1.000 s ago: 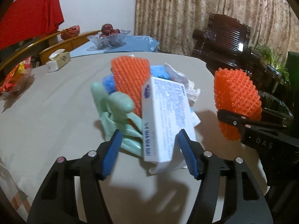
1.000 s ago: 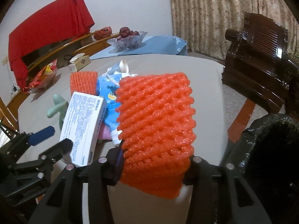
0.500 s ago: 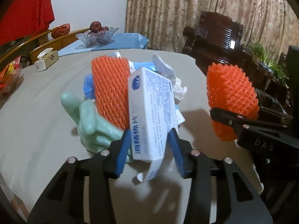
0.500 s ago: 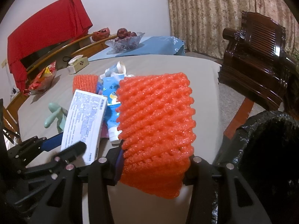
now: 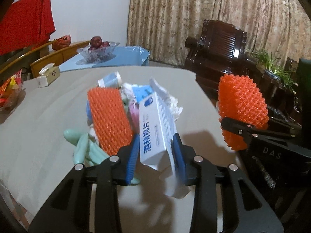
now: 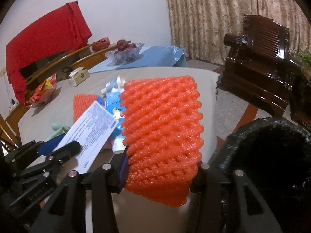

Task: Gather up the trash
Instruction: 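Carry the foam net and medicine box over the bin and release both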

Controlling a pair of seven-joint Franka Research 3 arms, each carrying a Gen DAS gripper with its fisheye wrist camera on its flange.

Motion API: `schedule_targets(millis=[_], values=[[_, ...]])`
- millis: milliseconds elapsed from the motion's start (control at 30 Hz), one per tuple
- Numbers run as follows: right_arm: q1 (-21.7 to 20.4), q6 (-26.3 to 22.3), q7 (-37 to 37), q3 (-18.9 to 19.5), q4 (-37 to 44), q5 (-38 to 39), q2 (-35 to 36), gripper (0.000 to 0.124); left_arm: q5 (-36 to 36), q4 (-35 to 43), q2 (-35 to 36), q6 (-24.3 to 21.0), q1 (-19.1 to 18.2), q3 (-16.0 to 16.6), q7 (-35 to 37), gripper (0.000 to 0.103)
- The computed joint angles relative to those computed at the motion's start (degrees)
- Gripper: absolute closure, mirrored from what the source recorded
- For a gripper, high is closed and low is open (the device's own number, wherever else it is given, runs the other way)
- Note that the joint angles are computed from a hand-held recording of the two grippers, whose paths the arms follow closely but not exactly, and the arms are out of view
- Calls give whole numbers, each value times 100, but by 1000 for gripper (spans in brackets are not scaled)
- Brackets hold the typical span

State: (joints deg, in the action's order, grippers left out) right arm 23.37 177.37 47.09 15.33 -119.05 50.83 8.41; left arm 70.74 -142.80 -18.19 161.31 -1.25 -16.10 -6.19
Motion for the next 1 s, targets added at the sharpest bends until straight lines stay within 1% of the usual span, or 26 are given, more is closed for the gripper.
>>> schedule_targets(millis=[33,133,333,467,600,667,733,767,800,833,900,1000], values=[[-66,39,-146,54,-48,187,-88,78,9,24,-22,12,-12,-11,-7,69],[-94,106,-426,25,-170,556,-307,78,67,130,-40,65,-50,-71,-28,70],[41,178,-418,-324,-518,793,-696,78,97,349,107,209,-157,-130,23,71],[112,313,-204,-551,-785,657,-900,78,122,554,261,237,-248,-192,38,71],[67,452,369,-773,-1141,126,-1113,78,334,928,573,304,-386,-237,-9,72],[-50,506,892,-836,-1344,-377,-1216,78,501,1171,781,388,-482,-226,-65,72],[-269,548,1536,-823,-1567,-1021,-1317,78,736,1463,1023,471,-607,-212,-165,72],[-447,539,1952,-742,-1633,-1436,-1340,78,810,1619,1165,501,-685,-194,-181,72],[-528,539,2167,-748,-1711,-1646,-1370,78,869,1807,1355,563,-773,-170,-164,72],[-720,524,2510,-680,-1814,-1983,-1407,78,859,1936,1493,598,-864,-128,-102,72],[-1037,510,3097,-540,-1955,-2565,-1440,78,598,2258,1898,734,-1040,-30,254,72],[-1341,430,3685,-466,-2143,-3203,-1496,74,107,2517,2310,863,-1275,109,793,72]])
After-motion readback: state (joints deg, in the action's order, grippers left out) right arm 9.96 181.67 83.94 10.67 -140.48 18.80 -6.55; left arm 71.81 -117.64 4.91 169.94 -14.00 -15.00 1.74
